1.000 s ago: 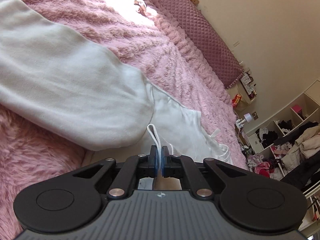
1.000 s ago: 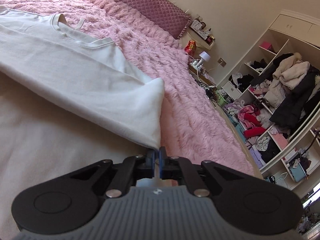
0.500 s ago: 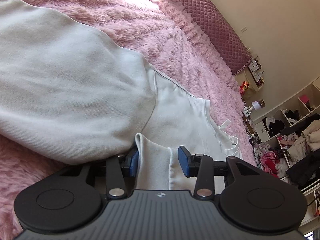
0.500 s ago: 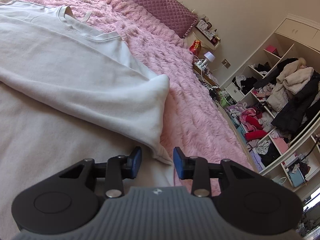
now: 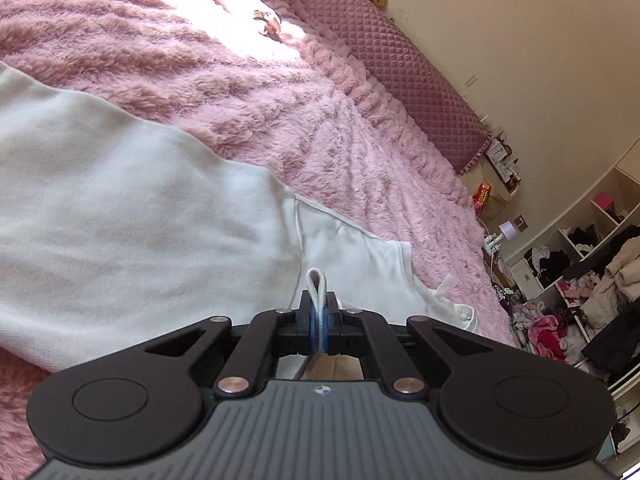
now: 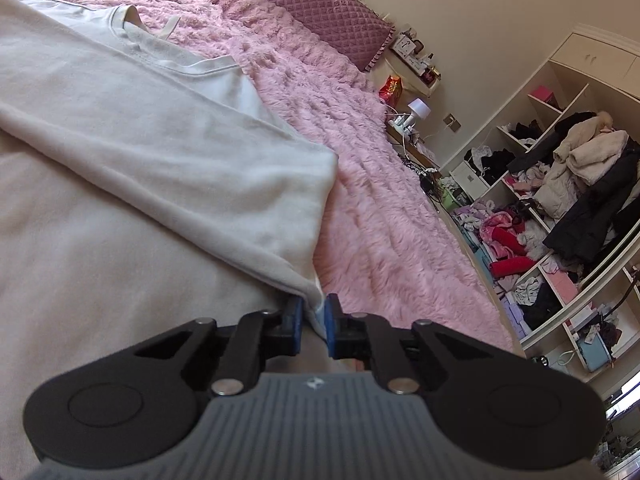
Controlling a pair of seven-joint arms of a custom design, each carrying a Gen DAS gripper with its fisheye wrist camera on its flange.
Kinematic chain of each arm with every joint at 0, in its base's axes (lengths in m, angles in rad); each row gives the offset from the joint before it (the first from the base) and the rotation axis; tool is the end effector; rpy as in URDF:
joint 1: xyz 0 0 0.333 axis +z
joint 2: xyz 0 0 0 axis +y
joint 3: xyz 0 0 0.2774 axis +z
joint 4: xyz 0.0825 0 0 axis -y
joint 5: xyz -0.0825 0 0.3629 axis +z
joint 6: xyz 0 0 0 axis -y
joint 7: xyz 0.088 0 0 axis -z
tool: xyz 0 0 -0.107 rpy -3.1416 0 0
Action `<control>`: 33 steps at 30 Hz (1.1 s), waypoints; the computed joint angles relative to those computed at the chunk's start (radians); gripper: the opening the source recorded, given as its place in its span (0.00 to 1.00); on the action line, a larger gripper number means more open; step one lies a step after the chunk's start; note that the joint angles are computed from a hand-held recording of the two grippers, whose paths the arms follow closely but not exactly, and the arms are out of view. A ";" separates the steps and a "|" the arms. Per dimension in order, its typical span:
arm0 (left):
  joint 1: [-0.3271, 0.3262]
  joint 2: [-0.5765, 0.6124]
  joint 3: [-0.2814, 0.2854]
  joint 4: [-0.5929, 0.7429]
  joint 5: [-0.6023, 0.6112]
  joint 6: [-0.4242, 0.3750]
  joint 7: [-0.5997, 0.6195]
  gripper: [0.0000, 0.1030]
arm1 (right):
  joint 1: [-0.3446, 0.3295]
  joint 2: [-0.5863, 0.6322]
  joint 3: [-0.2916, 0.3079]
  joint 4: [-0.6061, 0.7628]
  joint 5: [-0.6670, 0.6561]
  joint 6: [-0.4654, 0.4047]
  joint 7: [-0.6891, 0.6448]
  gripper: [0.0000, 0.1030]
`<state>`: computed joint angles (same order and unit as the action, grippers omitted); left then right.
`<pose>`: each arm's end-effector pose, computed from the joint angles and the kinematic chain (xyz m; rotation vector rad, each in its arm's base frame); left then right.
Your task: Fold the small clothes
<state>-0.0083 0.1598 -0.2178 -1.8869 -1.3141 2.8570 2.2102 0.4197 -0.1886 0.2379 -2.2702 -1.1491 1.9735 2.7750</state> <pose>0.6026 -0.0786 0.4551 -2.1372 1.5684 -1.5461 0.4146 0.2495 0.4326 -1.9021 1.8761 -1.5756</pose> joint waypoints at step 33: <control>0.087 -0.444 0.388 -0.429 0.182 0.076 -0.243 0.67 | 0.183 0.280 0.058 0.496 -0.068 0.239 0.035 0.37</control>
